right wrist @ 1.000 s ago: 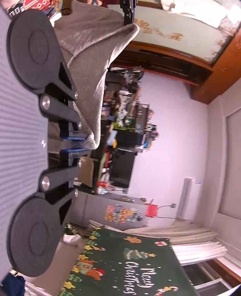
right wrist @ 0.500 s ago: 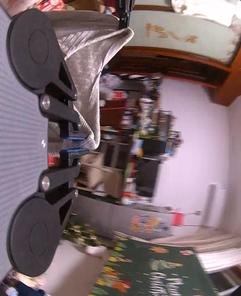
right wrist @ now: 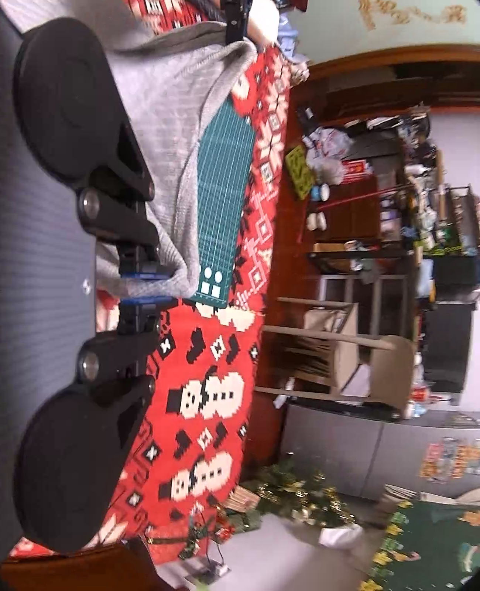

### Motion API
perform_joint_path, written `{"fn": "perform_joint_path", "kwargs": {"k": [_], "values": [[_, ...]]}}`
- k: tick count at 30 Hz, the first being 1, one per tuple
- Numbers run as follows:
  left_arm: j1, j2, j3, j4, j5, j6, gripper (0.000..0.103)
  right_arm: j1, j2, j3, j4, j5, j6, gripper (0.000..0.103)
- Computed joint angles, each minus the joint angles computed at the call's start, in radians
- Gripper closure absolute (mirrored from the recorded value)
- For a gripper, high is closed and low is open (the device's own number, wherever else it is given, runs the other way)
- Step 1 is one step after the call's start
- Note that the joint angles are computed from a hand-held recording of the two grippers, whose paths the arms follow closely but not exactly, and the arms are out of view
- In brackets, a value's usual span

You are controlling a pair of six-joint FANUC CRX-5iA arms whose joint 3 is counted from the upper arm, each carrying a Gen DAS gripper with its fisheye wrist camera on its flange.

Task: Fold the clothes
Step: 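Grasp the shirt with the left tool and lift it high with both tools, then lower the shirt flat onto the mat and open both tools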

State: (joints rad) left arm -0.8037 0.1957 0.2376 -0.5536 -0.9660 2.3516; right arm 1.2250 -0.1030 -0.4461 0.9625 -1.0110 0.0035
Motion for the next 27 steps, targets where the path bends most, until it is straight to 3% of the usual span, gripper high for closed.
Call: {"fn": "perform_joint_path", "kwargs": {"k": [6, 14, 17, 20, 22, 25, 27], "values": [[0.114, 0.14, 0.11, 0.127, 0.006, -0.17, 0.097, -0.234, 0.194, 0.146, -0.077, 0.201, 0.199, 0.094], [0.186, 0.328, 0.322, 0.228, -0.114, -0.265, 0.096, -0.345, 0.372, 0.353, -0.244, 0.219, 0.398, 0.093], [0.201, 0.336, 0.331, 0.255, -0.117, -0.282, 0.087, -0.356, 0.389, 0.384, -0.289, 0.214, 0.436, 0.076], [0.21, 0.311, 0.305, 0.273, -0.096, -0.285, 0.061, -0.363, 0.366, 0.372, -0.312, 0.226, 0.425, 0.058], [0.218, 0.263, 0.247, 0.29, -0.051, -0.281, 0.059, -0.362, 0.325, 0.34, -0.317, 0.244, 0.394, 0.041], [0.217, 0.199, 0.183, 0.294, -0.025, -0.256, 0.053, -0.351, 0.258, 0.286, -0.3, 0.259, 0.344, 0.029], [0.208, 0.151, 0.141, 0.284, -0.015, -0.235, 0.052, -0.338, 0.217, 0.259, -0.291, 0.254, 0.316, 0.027]]}}
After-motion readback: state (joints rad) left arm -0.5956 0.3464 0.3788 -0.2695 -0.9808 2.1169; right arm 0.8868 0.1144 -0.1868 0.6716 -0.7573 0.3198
